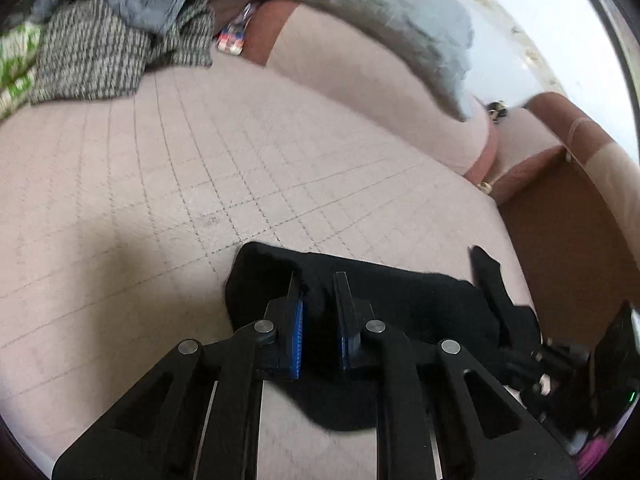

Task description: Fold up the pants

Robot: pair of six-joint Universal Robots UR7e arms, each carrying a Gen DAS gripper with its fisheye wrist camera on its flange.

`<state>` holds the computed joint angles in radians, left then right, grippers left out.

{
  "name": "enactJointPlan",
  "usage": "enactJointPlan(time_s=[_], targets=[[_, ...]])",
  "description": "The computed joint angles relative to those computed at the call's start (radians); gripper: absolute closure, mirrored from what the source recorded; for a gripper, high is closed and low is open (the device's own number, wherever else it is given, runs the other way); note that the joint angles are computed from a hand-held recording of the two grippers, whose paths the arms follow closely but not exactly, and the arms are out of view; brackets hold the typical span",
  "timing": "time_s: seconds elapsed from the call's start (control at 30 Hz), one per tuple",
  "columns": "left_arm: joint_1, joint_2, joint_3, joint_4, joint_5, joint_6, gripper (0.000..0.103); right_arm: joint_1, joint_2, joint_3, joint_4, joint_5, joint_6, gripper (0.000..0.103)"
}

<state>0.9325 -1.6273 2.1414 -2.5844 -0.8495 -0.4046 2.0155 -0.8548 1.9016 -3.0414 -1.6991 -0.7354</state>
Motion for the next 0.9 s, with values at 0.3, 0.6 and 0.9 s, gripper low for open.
enactJointPlan(time_s=[0.3, 0.6, 0.9], targets=[[0.047, -0.052, 0.041, 0.079, -0.009, -0.129, 0.090, -0.007, 0.052, -0.027, 0.152, -0.059, 0.090, 0.075], [0.027, -0.068, 0.061, -0.023, 0.077, -0.030, 0.048, 0.070, 0.116, -0.086, 0.114, 0.032, -0.013, 0.048], [0.154, 0.056, -0.059, 0.036, -0.256, -0.035, 0.048, 0.001, 0.196, -0.196, 0.207, 0.112, 0.172, 0.089]])
